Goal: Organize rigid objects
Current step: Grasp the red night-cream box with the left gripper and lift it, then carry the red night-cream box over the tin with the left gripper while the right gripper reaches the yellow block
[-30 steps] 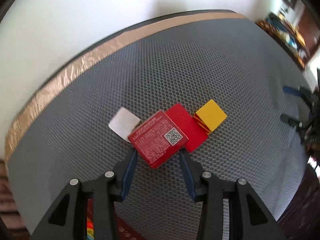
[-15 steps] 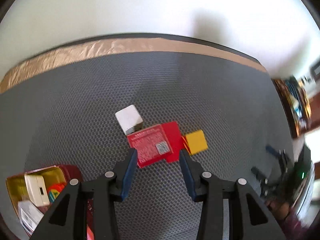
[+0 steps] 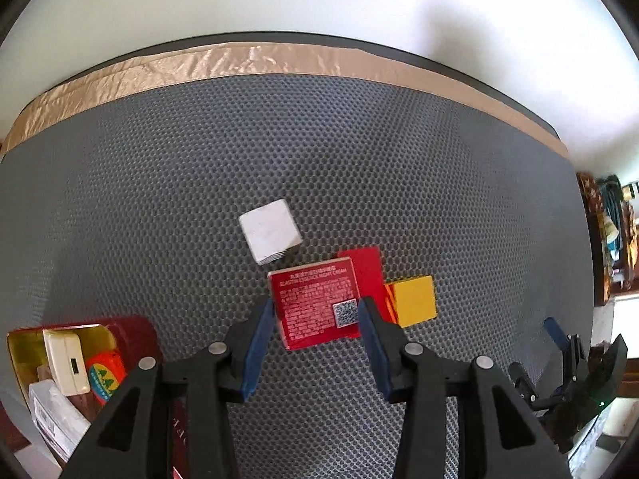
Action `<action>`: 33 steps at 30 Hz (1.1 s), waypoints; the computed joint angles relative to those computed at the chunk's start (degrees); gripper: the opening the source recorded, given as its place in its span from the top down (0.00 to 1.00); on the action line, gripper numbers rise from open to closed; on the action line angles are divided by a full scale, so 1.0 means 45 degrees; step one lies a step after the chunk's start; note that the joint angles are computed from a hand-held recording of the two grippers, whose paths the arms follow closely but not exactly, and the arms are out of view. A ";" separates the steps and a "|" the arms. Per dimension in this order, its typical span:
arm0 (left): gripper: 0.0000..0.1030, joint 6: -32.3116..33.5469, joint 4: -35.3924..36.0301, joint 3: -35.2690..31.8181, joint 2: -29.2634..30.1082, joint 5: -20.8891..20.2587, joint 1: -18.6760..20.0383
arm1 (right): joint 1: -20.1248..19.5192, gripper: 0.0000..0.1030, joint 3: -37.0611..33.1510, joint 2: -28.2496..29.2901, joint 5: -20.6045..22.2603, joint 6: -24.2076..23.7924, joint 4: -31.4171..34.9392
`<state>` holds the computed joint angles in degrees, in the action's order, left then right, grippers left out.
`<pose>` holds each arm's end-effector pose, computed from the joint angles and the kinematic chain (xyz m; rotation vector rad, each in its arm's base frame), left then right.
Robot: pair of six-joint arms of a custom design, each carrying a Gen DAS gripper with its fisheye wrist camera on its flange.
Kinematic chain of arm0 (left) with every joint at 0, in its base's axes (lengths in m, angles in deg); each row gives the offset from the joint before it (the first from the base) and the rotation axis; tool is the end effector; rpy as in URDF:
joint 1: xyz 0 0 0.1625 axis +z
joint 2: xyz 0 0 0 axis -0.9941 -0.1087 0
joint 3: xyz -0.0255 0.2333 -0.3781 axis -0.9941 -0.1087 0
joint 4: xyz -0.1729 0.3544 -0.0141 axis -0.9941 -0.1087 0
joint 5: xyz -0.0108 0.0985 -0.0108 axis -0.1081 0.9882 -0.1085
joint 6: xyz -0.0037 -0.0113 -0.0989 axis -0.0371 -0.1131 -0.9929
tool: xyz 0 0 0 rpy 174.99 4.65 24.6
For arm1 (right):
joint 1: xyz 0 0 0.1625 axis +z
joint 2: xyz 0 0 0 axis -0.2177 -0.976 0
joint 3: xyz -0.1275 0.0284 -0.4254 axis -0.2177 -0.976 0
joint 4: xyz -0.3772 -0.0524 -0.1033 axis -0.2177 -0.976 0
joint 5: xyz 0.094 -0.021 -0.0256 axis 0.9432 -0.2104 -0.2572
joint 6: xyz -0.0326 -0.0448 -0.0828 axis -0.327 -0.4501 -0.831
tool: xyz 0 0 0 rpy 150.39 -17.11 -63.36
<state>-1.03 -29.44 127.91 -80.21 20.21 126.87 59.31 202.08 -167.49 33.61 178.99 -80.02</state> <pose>-0.3965 -0.6073 -0.0792 0.7139 2.4728 0.1786 -0.0689 -0.2603 0.1827 -0.2648 -2.2533 1.0123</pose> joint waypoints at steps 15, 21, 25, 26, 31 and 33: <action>0.49 -0.0999 0.1297 -0.1054 0.0671 0.0002 0.0391 | 0.0264 0.01 -0.0019 0.0261 0.0228 0.0120 -0.0223; 0.52 -0.1912 0.1633 -0.1110 0.0635 -0.0109 0.0780 | 0.0273 0.01 -0.0034 0.0265 0.0258 0.0111 -0.0201; 0.55 -0.1593 0.0661 -0.0454 0.0321 0.0047 0.0818 | 0.0253 0.01 -0.0032 0.0245 0.0249 0.0099 -0.0174; 0.55 -0.1404 0.0157 -0.0101 0.0188 0.0358 0.0695 | 0.0268 0.01 -0.0040 0.0252 0.0276 0.0097 -0.0171; 0.55 -0.0488 -0.2456 0.1872 -0.0619 0.1987 0.0017 | 0.0257 0.01 -0.0026 0.0233 0.0306 0.0087 -0.0179; 0.55 -0.0149 -0.3847 0.2890 -0.1083 0.2417 -0.0296 | 0.0294 0.01 -0.0049 0.0280 0.0348 0.0095 -0.0195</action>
<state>-1.70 -46.75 140.91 -85.09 31.08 125.54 60.63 201.85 -166.23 35.17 179.42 -80.90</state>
